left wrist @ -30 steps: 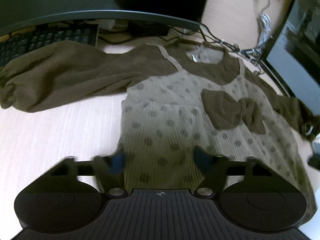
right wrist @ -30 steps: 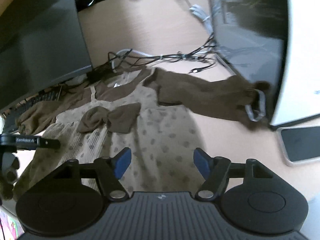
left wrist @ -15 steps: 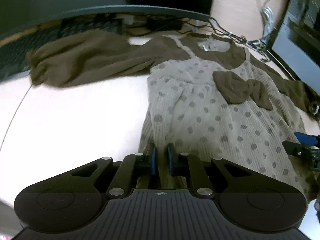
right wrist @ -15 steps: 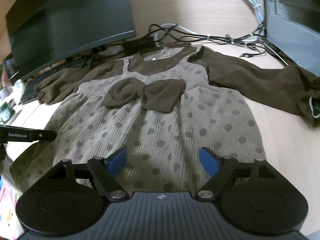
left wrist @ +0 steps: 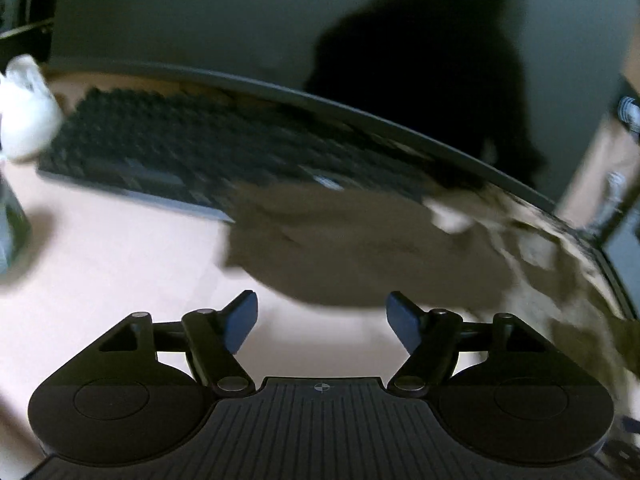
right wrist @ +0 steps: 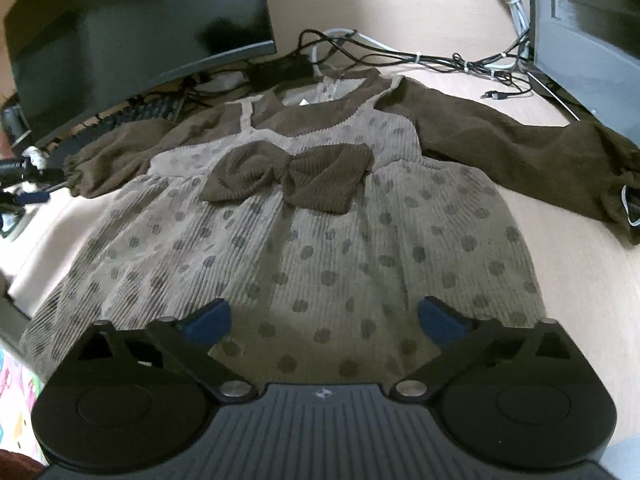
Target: Fold clothes
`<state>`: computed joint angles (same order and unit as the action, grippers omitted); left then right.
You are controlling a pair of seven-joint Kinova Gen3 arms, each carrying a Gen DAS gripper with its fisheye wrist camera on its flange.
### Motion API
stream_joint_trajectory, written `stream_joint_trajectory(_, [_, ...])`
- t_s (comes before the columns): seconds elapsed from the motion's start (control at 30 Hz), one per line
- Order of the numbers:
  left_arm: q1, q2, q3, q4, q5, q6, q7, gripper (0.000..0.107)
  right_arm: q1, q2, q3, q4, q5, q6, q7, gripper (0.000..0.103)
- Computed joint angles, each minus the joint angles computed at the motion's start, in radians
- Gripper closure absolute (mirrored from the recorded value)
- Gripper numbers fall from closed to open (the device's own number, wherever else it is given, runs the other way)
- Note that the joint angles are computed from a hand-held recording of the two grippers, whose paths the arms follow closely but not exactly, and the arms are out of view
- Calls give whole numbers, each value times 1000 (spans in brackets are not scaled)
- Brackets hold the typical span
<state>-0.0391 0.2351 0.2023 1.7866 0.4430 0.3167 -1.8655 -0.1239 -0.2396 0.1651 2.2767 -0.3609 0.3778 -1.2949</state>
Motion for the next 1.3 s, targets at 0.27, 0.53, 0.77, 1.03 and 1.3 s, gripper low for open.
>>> stream_joint_trajectory(0.27, [35,147,-43,-139,-150,-16,61,75,207,51,-237,-93,156,94,-305,0])
stream_joint_trajectory(0.53, [48,124,-81,-154,-256,-74,134,93,500,111,-423,-203,5,240,-259,0])
stream_joint_trajectory(0.77, [-7,106,-54,-186,-192,67,188,36,814,27,-683,-155,-31,147,-213,0])
stream_joint_trajectory(1.03, [-3,-9,-40,-92,62,92,72,18,1185,-186,-888,-60,294,-97,-300,43])
stream_joint_trajectory(1.3, [-117,21,217,-94,334,241,-241,11,1423,21,-1111,-126,603,-82,-595,62])
